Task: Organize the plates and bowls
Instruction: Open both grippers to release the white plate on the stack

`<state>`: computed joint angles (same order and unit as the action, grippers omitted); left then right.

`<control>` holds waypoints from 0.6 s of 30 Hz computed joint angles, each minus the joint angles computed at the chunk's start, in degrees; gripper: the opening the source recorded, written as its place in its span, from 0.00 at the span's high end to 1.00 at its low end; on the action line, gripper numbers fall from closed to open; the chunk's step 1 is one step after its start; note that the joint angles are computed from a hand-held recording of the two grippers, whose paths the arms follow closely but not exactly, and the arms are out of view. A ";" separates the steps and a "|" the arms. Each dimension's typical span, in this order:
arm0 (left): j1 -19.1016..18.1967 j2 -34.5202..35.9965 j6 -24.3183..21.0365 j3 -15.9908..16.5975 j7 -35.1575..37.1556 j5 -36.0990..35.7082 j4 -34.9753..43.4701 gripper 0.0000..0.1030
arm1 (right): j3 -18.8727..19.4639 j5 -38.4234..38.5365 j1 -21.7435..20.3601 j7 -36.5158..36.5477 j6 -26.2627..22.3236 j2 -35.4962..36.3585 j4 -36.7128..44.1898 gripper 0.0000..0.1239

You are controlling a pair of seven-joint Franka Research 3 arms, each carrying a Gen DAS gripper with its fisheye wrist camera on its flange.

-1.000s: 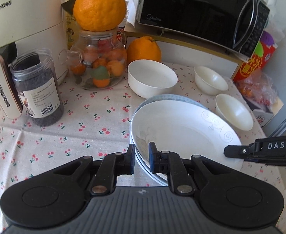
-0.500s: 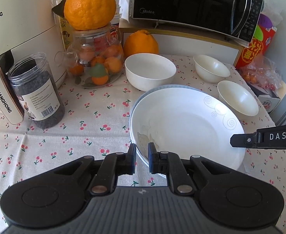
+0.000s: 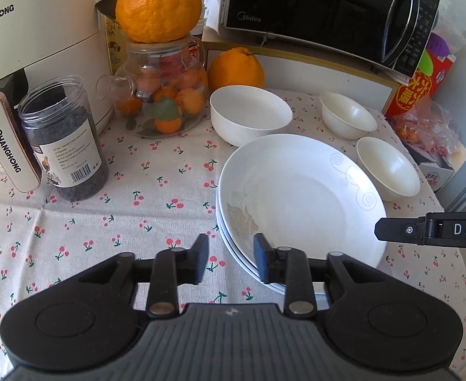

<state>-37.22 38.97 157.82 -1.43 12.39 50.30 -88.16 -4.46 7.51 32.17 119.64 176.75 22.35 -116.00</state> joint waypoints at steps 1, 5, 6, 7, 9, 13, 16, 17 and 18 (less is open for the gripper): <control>0.05 -0.17 0.31 0.03 -0.17 0.01 -0.26 0.65 | -0.15 0.06 0.06 0.14 0.17 -0.08 -0.16 0.58; -0.01 -0.83 0.84 0.25 -1.08 0.19 -1.13 0.48 | -0.84 0.22 0.31 0.79 0.33 -0.52 -0.91 0.50; -0.01 -1.01 0.70 0.19 -1.28 0.09 -1.32 0.45 | -1.02 0.15 0.36 0.94 0.24 -0.66 -1.07 0.48; 0.05 -1.21 0.73 0.09 -1.51 0.00 -1.55 0.43 | -1.20 0.00 0.42 1.06 0.21 -0.80 -1.25 0.45; 0.19 -1.67 1.45 0.07 -2.39 -0.02 -2.13 0.33 | -1.99 -0.65 0.94 1.45 0.45 -1.14 -1.77 0.41; -0.43 -2.33 2.10 0.64 -4.77 1.04 -2.71 0.17 | -4.77 -2.52 2.94 3.07 1.06 -1.90 -2.90 0.36; -0.82 -2.60 1.90 0.61 -5.65 1.95 -2.76 0.10 | -6.61 -3.13 3.93 4.99 1.82 -2.59 -4.05 0.34; -0.82 -2.67 1.87 0.46 -5.67 2.12 -2.74 0.09 | -6.94 -3.05 3.97 5.58 2.10 -2.89 -4.49 0.34; -0.78 -2.72 1.80 0.28 -5.59 2.24 -2.68 0.08 | -6.93 -2.76 3.71 6.05 2.47 -3.22 -4.94 0.34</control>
<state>-38.00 36.25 159.62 -1.14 6.80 52.54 -90.84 -11.39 4.76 35.88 125.69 179.22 19.12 -120.94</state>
